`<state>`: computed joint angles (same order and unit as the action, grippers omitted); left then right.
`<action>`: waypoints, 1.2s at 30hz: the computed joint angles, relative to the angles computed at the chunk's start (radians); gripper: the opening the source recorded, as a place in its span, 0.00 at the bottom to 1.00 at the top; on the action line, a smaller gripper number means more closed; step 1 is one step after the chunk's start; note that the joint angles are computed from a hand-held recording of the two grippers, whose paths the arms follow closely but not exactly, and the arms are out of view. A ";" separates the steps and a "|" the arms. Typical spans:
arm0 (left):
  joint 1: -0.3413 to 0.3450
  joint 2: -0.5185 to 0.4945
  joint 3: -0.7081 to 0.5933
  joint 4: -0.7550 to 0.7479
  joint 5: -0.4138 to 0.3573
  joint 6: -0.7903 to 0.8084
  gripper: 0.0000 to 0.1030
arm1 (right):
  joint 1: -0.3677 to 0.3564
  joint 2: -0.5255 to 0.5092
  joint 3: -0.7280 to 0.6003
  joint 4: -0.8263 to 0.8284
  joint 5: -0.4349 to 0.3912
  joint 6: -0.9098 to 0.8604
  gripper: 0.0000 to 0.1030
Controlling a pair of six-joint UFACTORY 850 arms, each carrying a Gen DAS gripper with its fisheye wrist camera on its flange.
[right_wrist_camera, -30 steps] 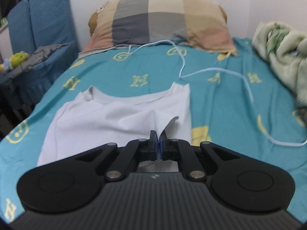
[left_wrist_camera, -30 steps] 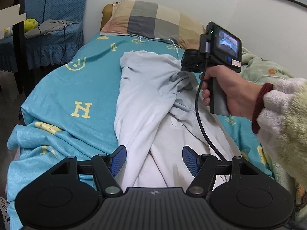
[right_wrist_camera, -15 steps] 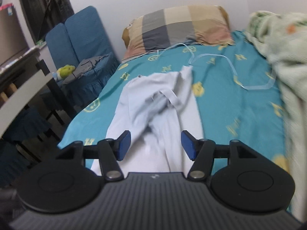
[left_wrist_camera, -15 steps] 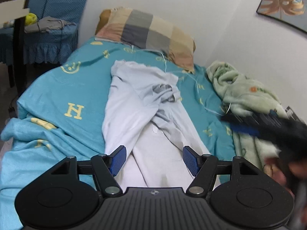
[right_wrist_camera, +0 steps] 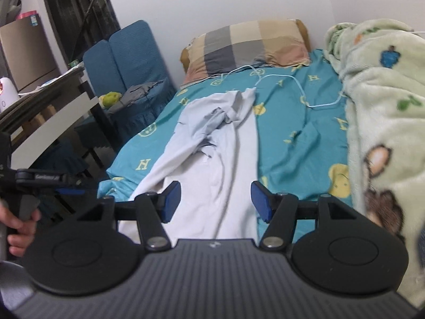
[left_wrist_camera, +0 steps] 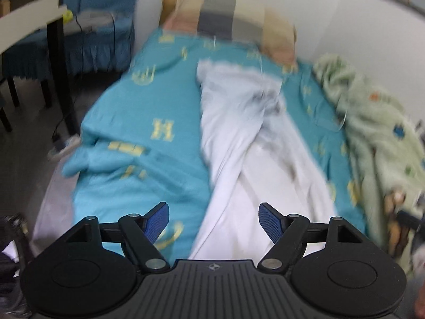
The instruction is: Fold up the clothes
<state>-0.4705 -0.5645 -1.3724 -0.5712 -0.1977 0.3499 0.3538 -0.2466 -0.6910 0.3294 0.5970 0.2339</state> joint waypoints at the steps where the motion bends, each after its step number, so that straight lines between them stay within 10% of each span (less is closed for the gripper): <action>1: 0.009 -0.004 -0.006 0.070 -0.046 -0.039 0.74 | -0.005 -0.001 0.003 -0.016 -0.001 0.017 0.59; 15: 0.030 -0.172 -0.173 0.327 -0.465 -0.241 0.70 | 0.003 -0.020 -0.031 0.163 -0.042 -0.119 0.68; 17: 0.018 -0.172 -0.178 0.346 -0.485 -0.235 0.65 | 0.008 -0.020 -0.035 0.231 -0.030 -0.160 0.84; 21: -0.001 -0.153 -0.164 0.335 -0.523 -0.213 0.48 | -0.022 -0.009 -0.010 0.089 0.007 -0.026 0.82; 25: -0.037 -0.114 -0.127 0.426 -0.524 -0.267 0.03 | -0.035 -0.008 -0.009 0.070 -0.022 -0.020 0.82; 36: -0.179 0.029 -0.068 0.419 -0.417 -0.237 0.02 | -0.043 -0.060 -0.075 0.262 -0.212 -0.259 0.82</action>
